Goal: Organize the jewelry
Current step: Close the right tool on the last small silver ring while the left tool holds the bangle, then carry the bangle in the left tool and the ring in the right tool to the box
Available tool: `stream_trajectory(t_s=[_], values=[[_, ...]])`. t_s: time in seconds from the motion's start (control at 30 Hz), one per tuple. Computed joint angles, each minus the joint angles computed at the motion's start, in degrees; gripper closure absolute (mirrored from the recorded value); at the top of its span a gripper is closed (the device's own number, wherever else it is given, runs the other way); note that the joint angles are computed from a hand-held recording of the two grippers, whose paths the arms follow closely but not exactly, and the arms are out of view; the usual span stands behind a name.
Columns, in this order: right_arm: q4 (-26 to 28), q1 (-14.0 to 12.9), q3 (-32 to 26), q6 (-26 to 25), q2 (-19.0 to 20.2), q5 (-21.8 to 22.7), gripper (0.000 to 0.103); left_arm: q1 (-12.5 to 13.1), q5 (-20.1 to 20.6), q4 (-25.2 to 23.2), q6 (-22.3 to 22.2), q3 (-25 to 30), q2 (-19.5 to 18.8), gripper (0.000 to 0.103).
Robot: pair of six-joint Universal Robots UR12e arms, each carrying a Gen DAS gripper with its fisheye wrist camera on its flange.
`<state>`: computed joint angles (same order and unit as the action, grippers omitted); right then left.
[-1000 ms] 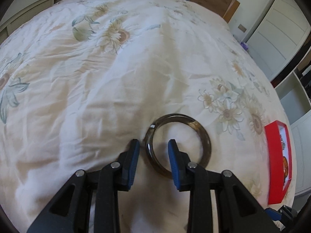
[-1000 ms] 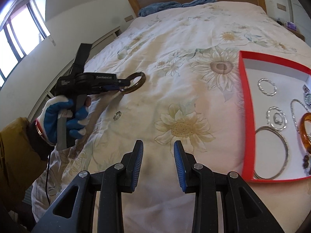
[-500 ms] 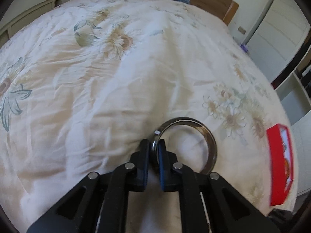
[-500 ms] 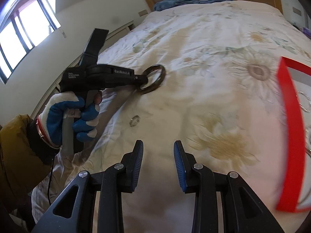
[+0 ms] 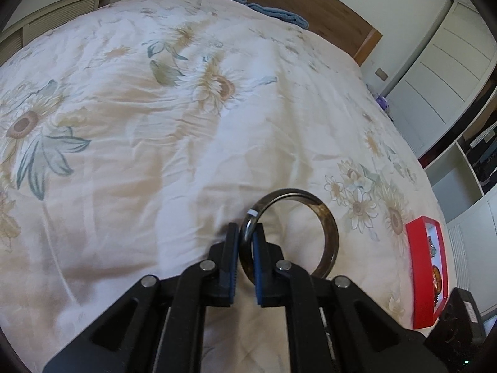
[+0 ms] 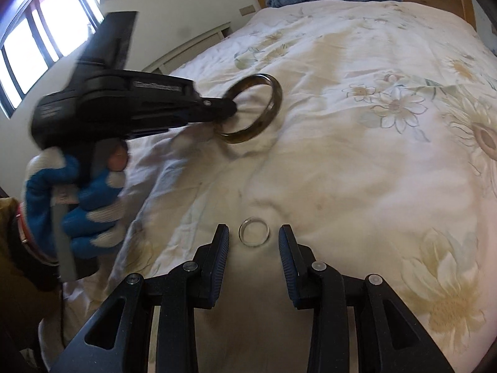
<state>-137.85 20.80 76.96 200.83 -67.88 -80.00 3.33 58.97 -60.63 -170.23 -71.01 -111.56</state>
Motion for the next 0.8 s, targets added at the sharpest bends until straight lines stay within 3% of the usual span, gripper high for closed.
stream_trajectory(t_s=[0.1, 0.27, 0.5, 0.8], values=[[2.36, 0.50, -1.27, -1.39, 0.77, -1.96, 0.069, 0.37, 0.09, 0.17, -0.16, -0.46, 0.36, 0.095], [3.84, 1.12, -2.07, -3.05, 1.05, -5.03, 0.082, 0.64, 0.65, -0.04, -0.37, -1.35, 1.36, 0.095], [2.94, 1.19, -1.07, -3.70, -0.10, -4.84, 0.083, 0.59, 1.65, -1.05, 0.99, -2.55, 3.53, 0.095], [1.06, 1.10, 2.28, -1.60, -4.53, -5.09, 0.083, -0.17, 1.74, -2.81, 2.15, -3.97, 6.39, 0.095]])
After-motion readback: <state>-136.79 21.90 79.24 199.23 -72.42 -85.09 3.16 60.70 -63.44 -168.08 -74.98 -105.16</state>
